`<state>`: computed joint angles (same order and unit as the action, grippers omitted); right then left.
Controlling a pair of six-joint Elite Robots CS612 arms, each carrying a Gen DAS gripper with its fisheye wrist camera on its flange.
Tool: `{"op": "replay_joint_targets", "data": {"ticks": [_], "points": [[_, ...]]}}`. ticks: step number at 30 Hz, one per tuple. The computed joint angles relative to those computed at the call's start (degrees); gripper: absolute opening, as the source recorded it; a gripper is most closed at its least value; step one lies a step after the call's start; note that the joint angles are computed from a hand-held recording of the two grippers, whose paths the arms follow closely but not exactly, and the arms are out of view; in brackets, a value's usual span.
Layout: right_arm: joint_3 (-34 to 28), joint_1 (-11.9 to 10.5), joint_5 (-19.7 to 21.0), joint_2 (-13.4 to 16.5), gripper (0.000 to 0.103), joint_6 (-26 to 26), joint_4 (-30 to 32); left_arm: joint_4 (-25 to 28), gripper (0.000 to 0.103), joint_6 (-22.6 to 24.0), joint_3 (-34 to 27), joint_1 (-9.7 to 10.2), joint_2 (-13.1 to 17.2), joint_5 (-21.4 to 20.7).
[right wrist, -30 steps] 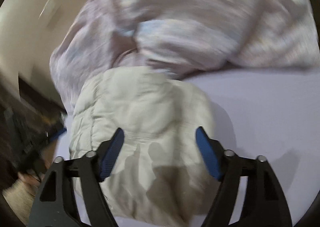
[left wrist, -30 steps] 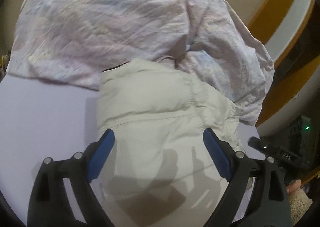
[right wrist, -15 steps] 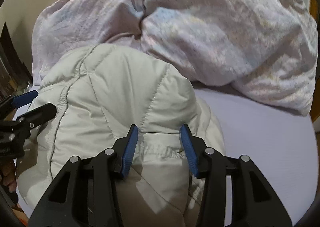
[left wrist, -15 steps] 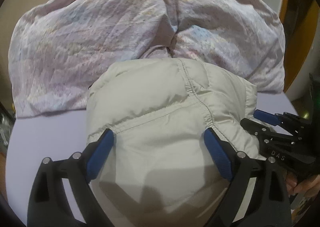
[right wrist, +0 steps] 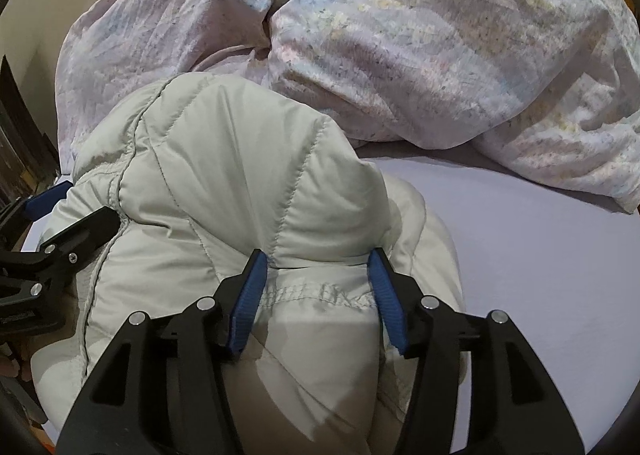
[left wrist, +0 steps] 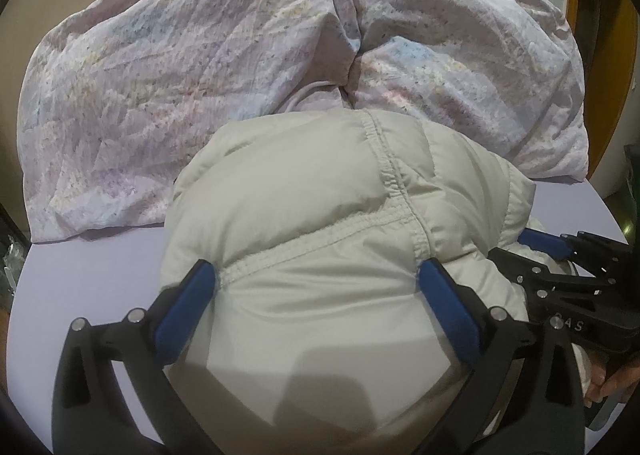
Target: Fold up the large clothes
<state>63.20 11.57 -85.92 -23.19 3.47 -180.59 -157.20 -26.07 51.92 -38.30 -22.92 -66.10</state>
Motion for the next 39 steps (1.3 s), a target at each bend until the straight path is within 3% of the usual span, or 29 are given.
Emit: {"op": "replay_joint_targets", "data": {"ticks": [12,16,19,21,26,30,39], "points": [[-0.5,-0.1,0.3,1.1,0.056,1.1,-2.6,-0.9,0.101,-0.6,-1.8,0.11,1.7,0.9],[0.7,0.0,-0.2,-0.2,0.056,2.1,-1.8,-1.0,0.101,-0.5,-1.7,0.14,1.7,1.0],[2.6,-0.5,2.2,-1.3,0.055,4.6,-7.5,-1.0,0.101,-0.8,-1.6,0.21,1.7,0.7],[2.5,-0.3,1.6,-1.4,0.055,4.6,-9.9,-1.0,0.101,-0.8,-1.6,0.22,1.7,0.7],[-1.5,-0.1,-1.7,-0.1,0.055,3.9,-6.1,-1.1,0.101,-0.8,-1.6,0.22,1.7,0.6],[-3.9,-0.4,-1.8,1.4,0.056,6.3,-0.8,-1.6,0.101,-0.5,-1.6,0.19,1.7,0.6],[-4.6,0.0,-4.4,3.7,0.062,6.9,-4.7,-3.0,0.101,0.2,-1.7,-0.16,2.1,1.6]]}}
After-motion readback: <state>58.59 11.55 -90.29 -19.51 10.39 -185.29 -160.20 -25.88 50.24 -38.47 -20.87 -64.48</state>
